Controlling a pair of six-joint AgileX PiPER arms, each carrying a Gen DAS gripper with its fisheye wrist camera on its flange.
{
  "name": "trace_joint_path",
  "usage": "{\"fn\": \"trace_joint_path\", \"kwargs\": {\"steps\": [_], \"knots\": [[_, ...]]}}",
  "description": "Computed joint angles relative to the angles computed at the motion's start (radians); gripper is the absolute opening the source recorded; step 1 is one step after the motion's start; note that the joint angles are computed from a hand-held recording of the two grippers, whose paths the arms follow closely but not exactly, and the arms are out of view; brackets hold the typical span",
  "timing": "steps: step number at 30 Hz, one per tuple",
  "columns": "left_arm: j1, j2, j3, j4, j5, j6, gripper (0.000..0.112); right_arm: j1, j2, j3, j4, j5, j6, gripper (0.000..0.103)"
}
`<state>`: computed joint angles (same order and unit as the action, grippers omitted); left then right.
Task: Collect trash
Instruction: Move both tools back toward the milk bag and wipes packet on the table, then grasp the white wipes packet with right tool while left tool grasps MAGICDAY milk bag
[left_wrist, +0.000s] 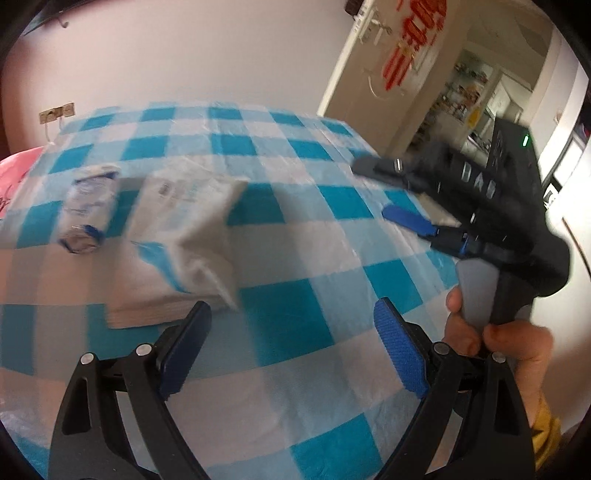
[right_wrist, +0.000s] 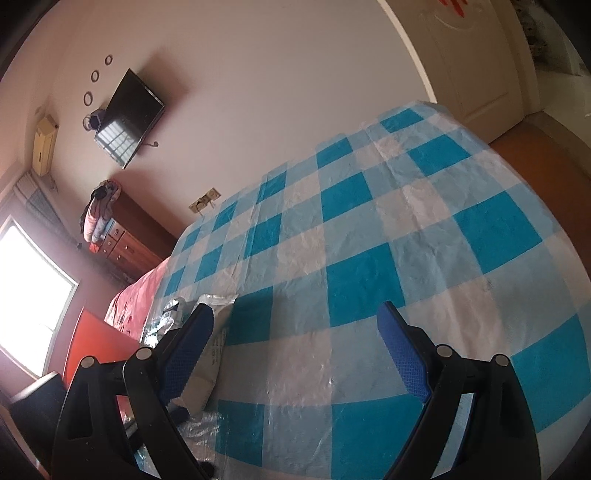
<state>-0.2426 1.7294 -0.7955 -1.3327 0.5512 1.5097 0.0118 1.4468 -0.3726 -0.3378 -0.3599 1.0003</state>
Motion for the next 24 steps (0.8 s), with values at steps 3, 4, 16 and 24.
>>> {"fn": "trace_joint_path", "kwargs": {"steps": [3, 4, 16, 24], "knots": [[0.062, -0.03, -0.01, 0.02, 0.006, -0.024, 0.09, 0.015, 0.016, -0.014, -0.023, 0.005, 0.016, 0.089], [0.083, -0.038, -0.021, 0.02, -0.005, -0.032, 0.09, 0.028, 0.025, -0.021, -0.024, 0.006, 0.015, 0.089], [0.106, 0.17, -0.345, 0.355, -0.178, -0.462, 0.09, 0.234, 0.119, -0.133, 0.136, 0.072, -0.16, 0.089], [0.079, 0.315, -0.519, 0.626, -0.172, -0.72, 0.09, 0.266, 0.162, -0.173, 0.17, 0.083, -0.215, 0.089]]}}
